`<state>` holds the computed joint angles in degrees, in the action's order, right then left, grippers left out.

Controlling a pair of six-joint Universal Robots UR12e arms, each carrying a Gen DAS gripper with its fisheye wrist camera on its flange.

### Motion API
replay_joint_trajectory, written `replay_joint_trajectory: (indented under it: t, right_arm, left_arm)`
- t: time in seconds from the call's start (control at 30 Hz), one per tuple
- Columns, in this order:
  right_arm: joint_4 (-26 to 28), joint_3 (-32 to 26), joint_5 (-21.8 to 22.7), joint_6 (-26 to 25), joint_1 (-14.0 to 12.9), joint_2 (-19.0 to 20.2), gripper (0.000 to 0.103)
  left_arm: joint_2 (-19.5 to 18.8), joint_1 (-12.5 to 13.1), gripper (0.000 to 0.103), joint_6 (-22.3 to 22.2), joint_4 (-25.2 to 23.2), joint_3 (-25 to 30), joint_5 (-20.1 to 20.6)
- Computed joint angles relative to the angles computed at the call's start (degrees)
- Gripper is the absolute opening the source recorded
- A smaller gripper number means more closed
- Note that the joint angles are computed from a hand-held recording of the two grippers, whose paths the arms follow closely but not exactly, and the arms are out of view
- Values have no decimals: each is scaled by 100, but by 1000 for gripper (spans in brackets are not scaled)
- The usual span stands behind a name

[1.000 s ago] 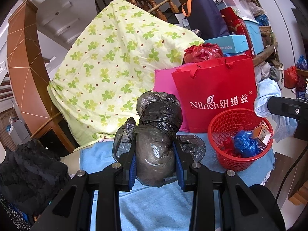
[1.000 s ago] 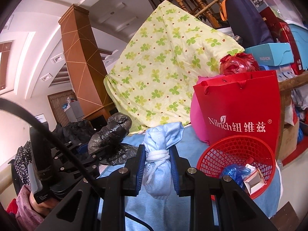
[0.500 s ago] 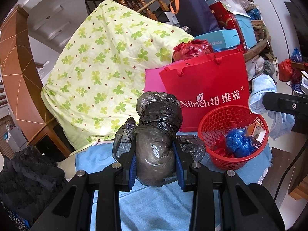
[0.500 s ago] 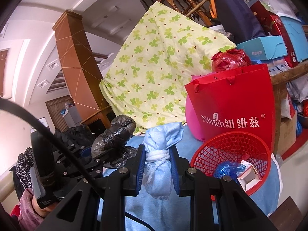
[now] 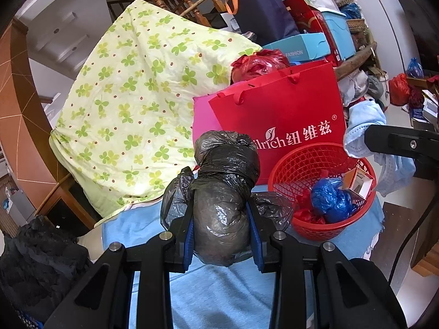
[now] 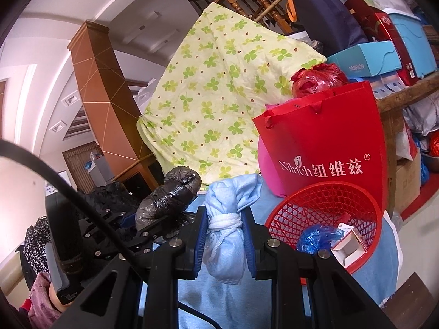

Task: Collect trash
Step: 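Carry the black bag with the left tool while the right tool carries the tissue over the wastebasket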

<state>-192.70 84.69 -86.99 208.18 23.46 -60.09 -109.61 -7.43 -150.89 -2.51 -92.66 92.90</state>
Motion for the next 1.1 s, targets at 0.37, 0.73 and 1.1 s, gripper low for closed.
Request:
replay_joint_trajectory:
  t: [0.37,0.73,1.1]
  right_arm:
    - [-4,73,4,197,-68,-1,27]
    - [-13,114,4,320,-117,7,27]
    - [-66,215,-40,503,-192,-7,27]
  left_arm:
    - [-79,-63,37,163,-164,83,-15]
    - [-158,-124,36,264,-264,166,-27]
    - [-274,-224,37,386,-401,291,13]
